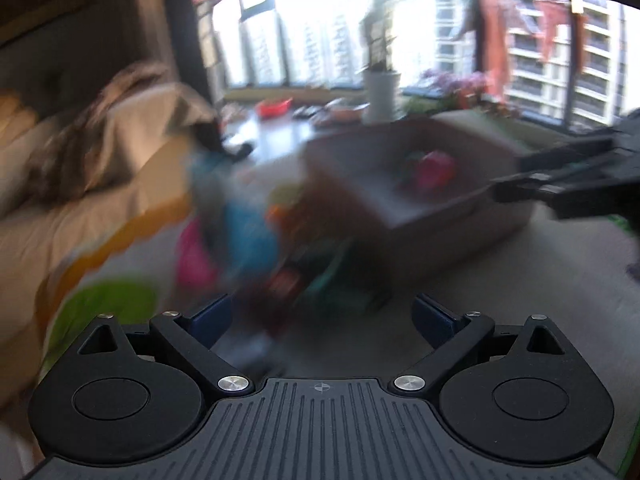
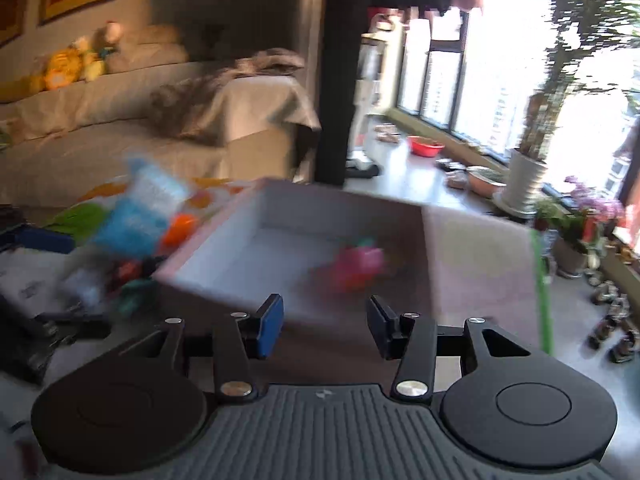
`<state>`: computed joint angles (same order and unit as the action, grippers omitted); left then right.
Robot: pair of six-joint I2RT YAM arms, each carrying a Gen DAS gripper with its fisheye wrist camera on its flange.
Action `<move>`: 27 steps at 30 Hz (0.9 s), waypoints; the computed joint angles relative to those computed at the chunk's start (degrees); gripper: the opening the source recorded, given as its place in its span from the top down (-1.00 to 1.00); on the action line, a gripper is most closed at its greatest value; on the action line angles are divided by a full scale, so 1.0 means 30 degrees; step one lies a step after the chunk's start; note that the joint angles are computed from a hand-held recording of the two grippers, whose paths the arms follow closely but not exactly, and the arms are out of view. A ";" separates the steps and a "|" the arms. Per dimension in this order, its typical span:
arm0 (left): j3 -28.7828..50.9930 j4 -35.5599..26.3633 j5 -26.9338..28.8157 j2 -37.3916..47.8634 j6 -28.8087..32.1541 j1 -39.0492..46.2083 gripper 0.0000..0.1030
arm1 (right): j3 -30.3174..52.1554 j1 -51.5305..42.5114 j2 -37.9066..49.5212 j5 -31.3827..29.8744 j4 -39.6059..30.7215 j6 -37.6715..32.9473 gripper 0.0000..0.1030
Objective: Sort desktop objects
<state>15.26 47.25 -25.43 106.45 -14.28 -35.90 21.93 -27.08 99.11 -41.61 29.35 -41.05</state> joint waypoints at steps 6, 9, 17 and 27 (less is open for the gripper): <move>-0.0630 -0.1657 0.0573 -0.0740 -0.2472 0.2781 -0.94 | -0.3671 0.2345 -0.0082 -0.0160 0.2424 -0.1700 0.12; -0.1476 -0.1572 0.0423 -0.1813 -0.2883 0.3387 -0.94 | -0.5106 0.5586 0.1293 0.1690 0.7367 0.0032 0.32; -0.3016 -0.1092 0.0077 -0.3007 -0.3594 0.3462 -0.94 | -0.4511 1.1620 0.5115 0.6457 1.3053 0.2452 0.84; -0.2694 0.0234 0.0601 -0.1334 -0.3720 0.2653 -0.94 | -0.3075 0.4504 -0.1485 0.1158 -0.2663 -0.1970 0.96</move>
<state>7.18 47.95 -23.63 102.44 -25.44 -27.94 12.71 -13.56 94.66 -38.13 21.36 -46.96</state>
